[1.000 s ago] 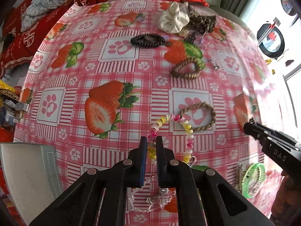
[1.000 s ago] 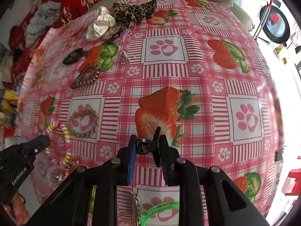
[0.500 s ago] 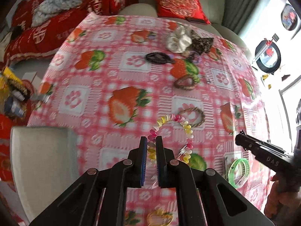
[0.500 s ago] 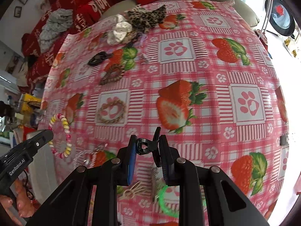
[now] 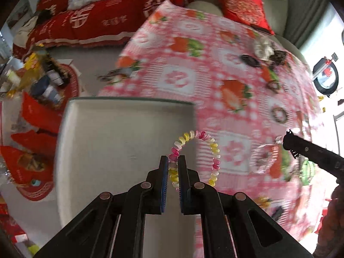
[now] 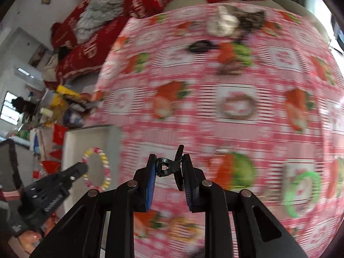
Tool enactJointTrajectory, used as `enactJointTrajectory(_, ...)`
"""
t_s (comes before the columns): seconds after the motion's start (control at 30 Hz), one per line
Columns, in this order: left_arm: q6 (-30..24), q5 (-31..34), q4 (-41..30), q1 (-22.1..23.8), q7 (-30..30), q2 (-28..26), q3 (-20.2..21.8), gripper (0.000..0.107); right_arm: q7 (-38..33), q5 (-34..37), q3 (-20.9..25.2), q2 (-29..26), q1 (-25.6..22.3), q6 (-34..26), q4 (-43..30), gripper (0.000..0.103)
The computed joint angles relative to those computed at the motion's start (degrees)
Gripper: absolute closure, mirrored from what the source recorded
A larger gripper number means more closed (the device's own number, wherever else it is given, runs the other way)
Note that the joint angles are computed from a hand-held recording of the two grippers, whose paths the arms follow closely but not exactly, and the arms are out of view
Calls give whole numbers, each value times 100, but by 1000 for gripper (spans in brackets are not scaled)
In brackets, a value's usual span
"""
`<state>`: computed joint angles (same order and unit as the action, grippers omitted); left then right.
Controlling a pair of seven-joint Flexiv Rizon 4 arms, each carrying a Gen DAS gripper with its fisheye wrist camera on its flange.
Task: Organize jewelry
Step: 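Carry the bracelet with the left tool into the white tray while the right tool drops the clip there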
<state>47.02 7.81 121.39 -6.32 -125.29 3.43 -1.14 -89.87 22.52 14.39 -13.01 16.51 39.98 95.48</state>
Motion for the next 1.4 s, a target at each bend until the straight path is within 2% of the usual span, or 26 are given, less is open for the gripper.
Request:
enactJointTrajectory(0.23,142,129,583,401,325,307,326,92,386,-40,323,-348,635,263,-257,77)
enactJointTrajectory(0.4,315,255,744,656,428,151,379,92,737,-360,386,-827,1000,375,-520,77)
enactJointTrajectory(0.53,594,184,802,743,627,-51,422,92,1143,-883,291,-1123,1235,476,-573,77)
enactJointTrajectory(0.9,1207,-108,393,668,1227,-805,425,92,1778,-1936,106,-1095,1290,577,-365,78)
enactJointTrajectory(1.1,1073,-129,224,542,1386,-908,474,91,1920,-2076,138,-1082,1206,556,-331,77)
enactJointTrajectory(1.2,939,-227,284,527,1437,-830,493,91,1865,-1901,224,-1110,1127,500,-408,76)
enactJointTrajectory(1.23,923,-209,302,522,1422,-806,499,91,1832,-1810,257,-1129,1095,483,-447,74)
enactJointTrajectory(1.33,819,-115,310,505,1339,-745,498,91,1754,-1658,304,-1119,1058,492,-484,54)
enactJointTrajectory(1.4,811,-146,344,508,1360,-709,488,91,1669,-1551,340,-1088,1035,569,-473,49)
